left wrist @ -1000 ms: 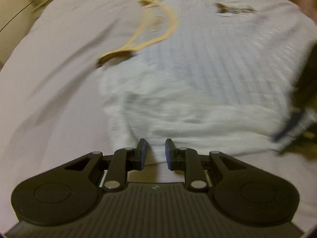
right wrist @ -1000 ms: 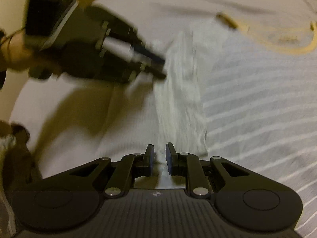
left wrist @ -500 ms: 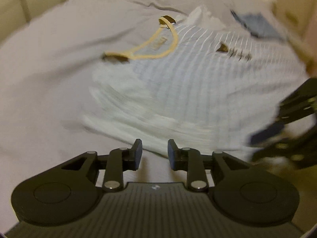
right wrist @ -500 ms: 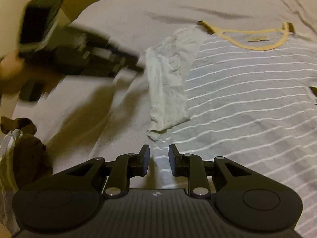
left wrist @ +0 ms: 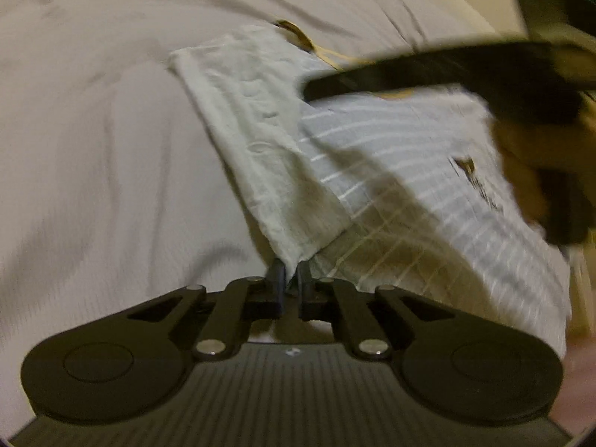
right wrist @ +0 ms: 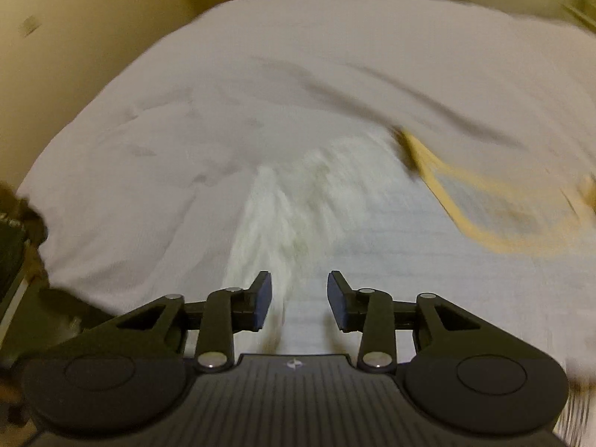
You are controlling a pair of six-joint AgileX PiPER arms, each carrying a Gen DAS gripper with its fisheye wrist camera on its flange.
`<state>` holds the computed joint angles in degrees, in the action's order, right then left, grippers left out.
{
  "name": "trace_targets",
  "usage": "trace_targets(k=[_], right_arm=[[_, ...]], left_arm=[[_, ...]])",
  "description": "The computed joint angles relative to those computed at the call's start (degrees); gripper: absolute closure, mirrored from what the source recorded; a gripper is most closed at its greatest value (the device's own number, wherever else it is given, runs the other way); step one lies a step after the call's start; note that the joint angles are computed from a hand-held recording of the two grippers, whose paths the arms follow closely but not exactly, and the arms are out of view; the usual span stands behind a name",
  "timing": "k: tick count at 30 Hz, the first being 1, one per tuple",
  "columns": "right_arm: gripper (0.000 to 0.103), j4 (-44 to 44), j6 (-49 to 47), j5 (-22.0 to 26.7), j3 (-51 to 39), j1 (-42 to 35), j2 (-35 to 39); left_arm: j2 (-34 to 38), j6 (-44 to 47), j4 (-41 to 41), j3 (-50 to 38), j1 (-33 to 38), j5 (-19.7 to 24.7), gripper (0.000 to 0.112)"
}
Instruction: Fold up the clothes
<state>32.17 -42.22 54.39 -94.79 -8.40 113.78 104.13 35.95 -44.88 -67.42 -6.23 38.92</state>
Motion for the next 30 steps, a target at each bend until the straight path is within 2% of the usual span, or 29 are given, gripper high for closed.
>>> trace_targets(k=[3,6,8,10,15,19,23,25,28,30], right_arm=[[0.07,0.42,-4.77,5.71,-12.7,2.16,9.33],[0.074,-3.92,-4.4,13.3,-27.98,4.46,20.65],[0.081,-4.39,-4.36,14.51,-34.41,4.68,25.54],[0.082,-3.92,-4.58,12.52,-36.05,4.71,27.12],[0.079,0.8,-8.17,-0.66,-18.72,3.58,16.66],[0.07,4.68,-11.05,-3.05,-3.87,-0.56,4.93],[0.067,1.48,-10.86,-2.06,10.29,-7.88,-8.4],[0.065,-0.73,-10.86,-0.37,14.99,-12.74,-14.22],[0.06,-3.98,-10.99,3.92,16.66,-21.92,-19.86],[0.059,-5.36,-11.91,7.5,13.72,-29.05,-20.71]], left_arm=[[-2.19,-1.05,-2.44,4.22,-1.21,-5.11,0.11],[-4.72,-3.09,-4.9,8.47,-2.51,-9.84,0.11],[-6.48,-5.63,-5.06,10.47,-2.92,-11.67,0.111],[-7.99,-7.54,-4.53,12.12,-3.51,-13.03,0.111],[-13.15,-15.85,3.15,14.34,-3.89,-12.55,0.112],[-16.9,-20.53,9.63,14.21,-4.16,-9.75,0.112],[-17.75,-24.06,16.18,10.57,-7.73,-7.05,0.111],[-17.15,-26.22,19.86,7.63,-10.66,-5.66,0.105],[-14.38,-31.77,28.13,0.74,-18.44,-4.59,0.088],[-11.61,-35.86,33.72,-4.47,-24.07,-4.7,0.084]])
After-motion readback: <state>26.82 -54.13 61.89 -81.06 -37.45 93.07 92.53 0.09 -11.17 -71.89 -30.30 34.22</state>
